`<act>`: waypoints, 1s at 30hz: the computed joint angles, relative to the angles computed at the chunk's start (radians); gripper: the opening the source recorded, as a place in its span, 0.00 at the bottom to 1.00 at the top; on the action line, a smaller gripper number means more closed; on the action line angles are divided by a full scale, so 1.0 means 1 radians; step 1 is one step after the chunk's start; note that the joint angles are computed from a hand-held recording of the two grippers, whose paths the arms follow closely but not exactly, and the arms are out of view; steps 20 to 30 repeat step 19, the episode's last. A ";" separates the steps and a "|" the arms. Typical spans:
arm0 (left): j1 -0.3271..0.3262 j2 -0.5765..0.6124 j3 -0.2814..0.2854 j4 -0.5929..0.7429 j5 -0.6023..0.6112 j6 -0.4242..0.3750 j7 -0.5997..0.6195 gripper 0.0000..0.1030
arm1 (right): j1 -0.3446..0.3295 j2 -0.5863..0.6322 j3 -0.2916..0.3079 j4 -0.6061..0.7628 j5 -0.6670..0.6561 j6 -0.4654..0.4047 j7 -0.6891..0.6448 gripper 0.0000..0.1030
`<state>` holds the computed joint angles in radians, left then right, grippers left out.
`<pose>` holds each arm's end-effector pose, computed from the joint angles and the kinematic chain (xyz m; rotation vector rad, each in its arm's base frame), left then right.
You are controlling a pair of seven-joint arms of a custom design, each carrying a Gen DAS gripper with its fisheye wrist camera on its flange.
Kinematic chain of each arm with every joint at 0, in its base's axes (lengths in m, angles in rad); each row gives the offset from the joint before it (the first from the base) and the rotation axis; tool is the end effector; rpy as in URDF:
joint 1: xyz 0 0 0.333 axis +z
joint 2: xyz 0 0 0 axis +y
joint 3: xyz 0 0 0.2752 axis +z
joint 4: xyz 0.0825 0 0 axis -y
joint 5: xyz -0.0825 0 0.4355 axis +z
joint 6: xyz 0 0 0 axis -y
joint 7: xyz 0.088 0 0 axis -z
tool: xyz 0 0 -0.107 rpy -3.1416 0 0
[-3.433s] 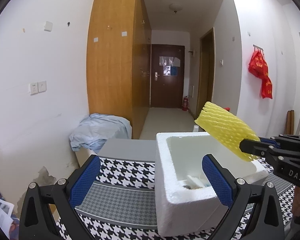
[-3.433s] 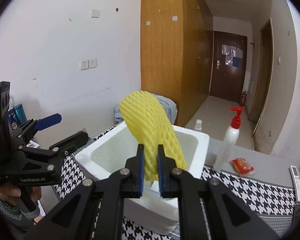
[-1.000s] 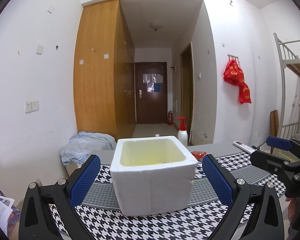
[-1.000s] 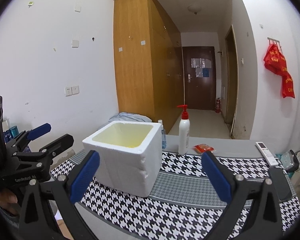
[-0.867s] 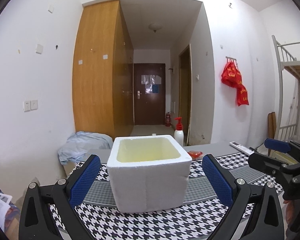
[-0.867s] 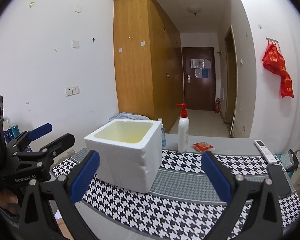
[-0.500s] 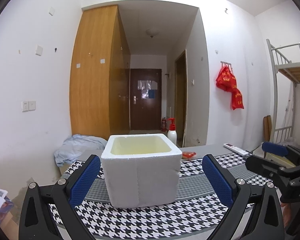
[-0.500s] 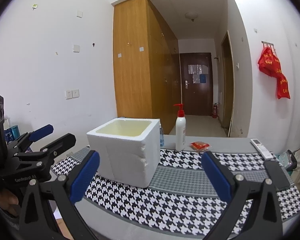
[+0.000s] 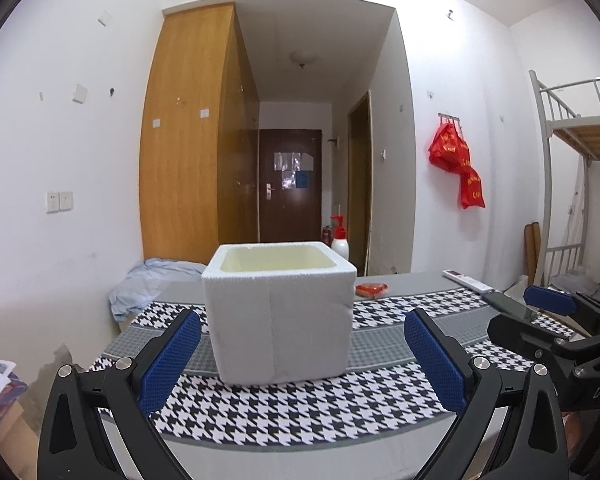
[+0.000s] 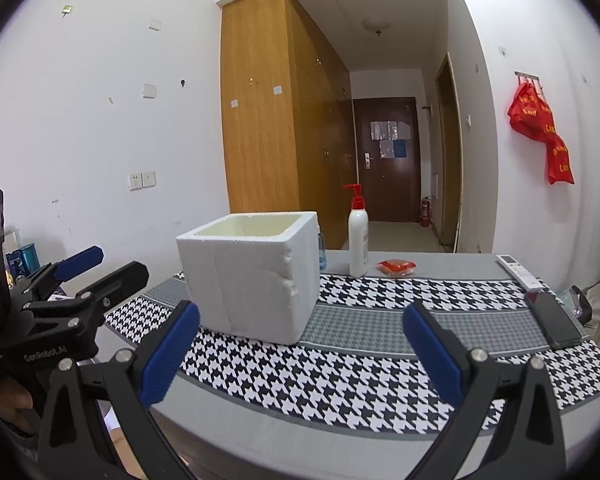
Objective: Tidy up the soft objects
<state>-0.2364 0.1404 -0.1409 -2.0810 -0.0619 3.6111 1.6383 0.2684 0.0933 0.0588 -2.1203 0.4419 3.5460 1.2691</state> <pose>0.5968 -0.2244 0.4636 -1.1329 1.6170 -1.3504 0.6076 0.1498 0.4549 -1.4357 1.3173 -0.9264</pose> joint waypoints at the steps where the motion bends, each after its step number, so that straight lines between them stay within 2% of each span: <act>1: -0.001 -0.004 0.000 -0.006 -0.004 -0.002 0.003 0.99 | 0.001 -0.006 0.001 -0.009 0.003 0.004 0.000 1.00; 15: 0.012 -0.051 -0.021 -0.069 -0.013 0.031 0.005 0.99 | 0.021 -0.044 0.008 -0.055 0.073 0.033 -0.066 1.00; 30: 0.009 -0.052 -0.023 -0.071 -0.035 0.038 0.030 0.99 | 0.019 -0.048 0.009 -0.062 0.066 0.038 -0.059 1.00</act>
